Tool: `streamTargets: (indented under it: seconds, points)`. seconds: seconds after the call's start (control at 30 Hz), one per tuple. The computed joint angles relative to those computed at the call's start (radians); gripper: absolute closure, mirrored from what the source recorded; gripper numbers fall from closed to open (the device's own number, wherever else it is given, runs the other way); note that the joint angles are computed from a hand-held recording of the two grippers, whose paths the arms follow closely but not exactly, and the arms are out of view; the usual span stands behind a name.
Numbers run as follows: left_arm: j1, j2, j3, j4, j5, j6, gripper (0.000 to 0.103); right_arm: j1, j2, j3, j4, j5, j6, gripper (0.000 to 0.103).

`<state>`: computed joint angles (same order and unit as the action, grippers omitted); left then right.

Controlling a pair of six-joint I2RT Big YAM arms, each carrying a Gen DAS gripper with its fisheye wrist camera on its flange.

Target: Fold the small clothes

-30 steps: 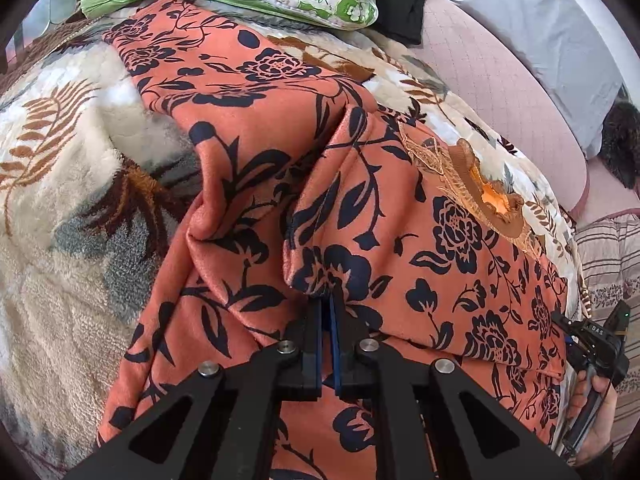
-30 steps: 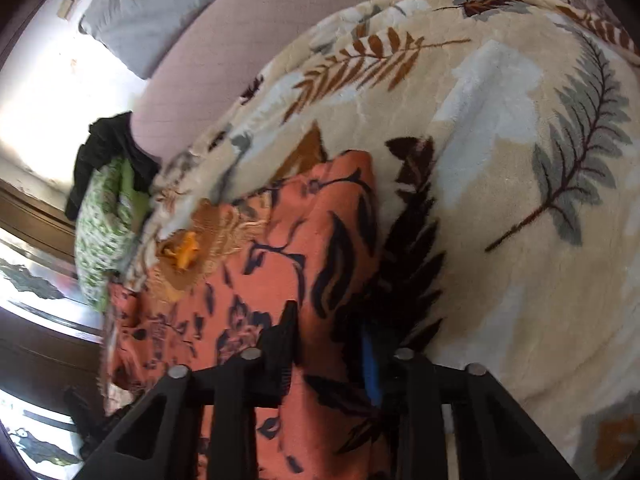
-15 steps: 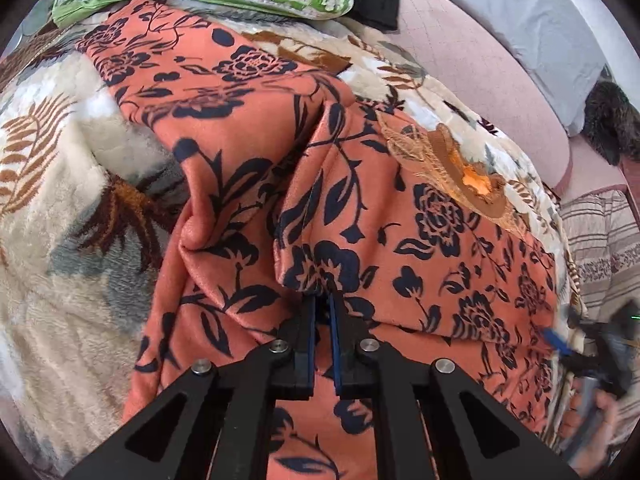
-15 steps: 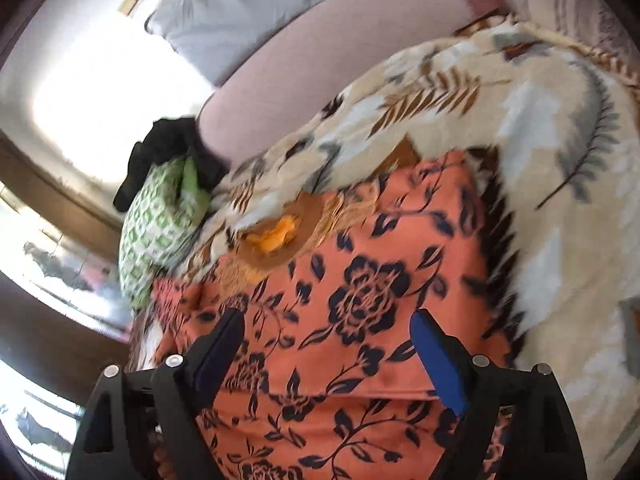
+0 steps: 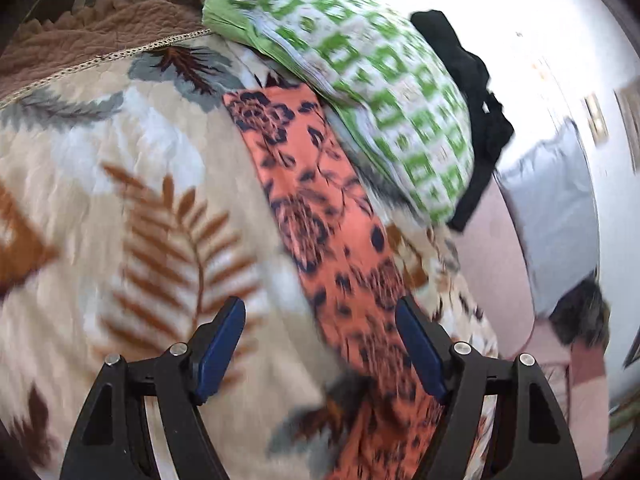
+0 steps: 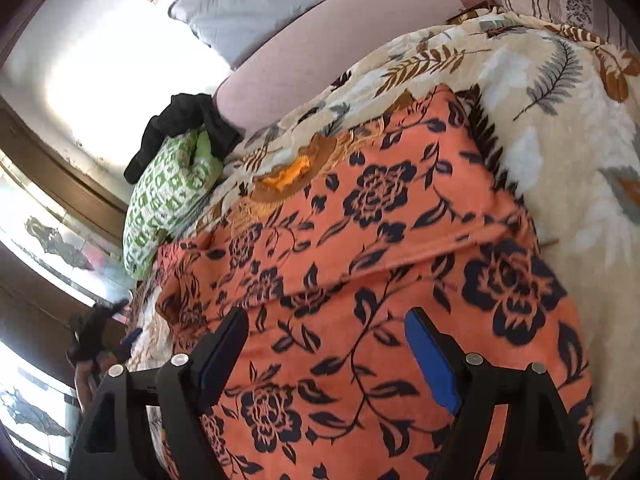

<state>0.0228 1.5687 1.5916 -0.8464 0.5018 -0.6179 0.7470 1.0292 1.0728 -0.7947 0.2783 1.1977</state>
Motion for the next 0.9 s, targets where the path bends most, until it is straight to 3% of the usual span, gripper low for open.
streamTargets:
  seconds: [0.13,0.27,0.47,0.5,0.53,0.57,0.63,0.7,0.77,0.83,0.9]
  points:
    - [0.026,0.166,0.175,-0.03,0.041,-0.018,0.026,0.056,0.01,-0.035,0.025,0.037,0.004,0.02]
    - [0.038,0.306,0.337,-0.081,-0.014,-0.043,0.03,0.061,0.004,-0.067,0.079,0.048,-0.007,0.02]
    - [0.039,0.387,0.431,-0.07,-0.047,-0.055,0.033,0.041,0.0,-0.085,0.124,0.036,-0.028,0.02]
    - [0.035,0.398,0.449,-0.085,-0.073,-0.051,0.052,0.039,0.0,-0.086,0.129,0.033,-0.031,0.02]
    - [0.03,0.418,0.487,-0.129,-0.114,-0.032,0.1,0.037,0.0,-0.088,0.132,0.033,-0.034,0.02]
    - [0.028,0.449,0.538,-0.193,-0.161,0.002,0.098,0.036,-0.002,-0.089,0.135,0.032,-0.035,0.02]
    - [0.026,0.455,0.551,-0.204,-0.181,0.0,0.099,0.035,-0.004,-0.092,0.139,0.031,-0.041,0.02]
    - [0.009,0.442,0.575,-0.233,-0.263,0.036,0.1,0.036,-0.002,-0.089,0.136,0.031,-0.049,0.02]
    - [-0.005,0.388,0.57,-0.204,-0.305,0.06,0.1,0.037,-0.004,-0.091,0.141,0.034,-0.051,0.02]
    - [-0.031,0.303,0.559,-0.154,-0.368,0.14,0.1,0.039,-0.01,-0.101,0.156,0.039,-0.047,0.02]
    - [-0.054,0.244,0.582,-0.141,-0.38,0.206,0.1,0.038,-0.018,-0.11,0.168,0.039,-0.034,0.02]
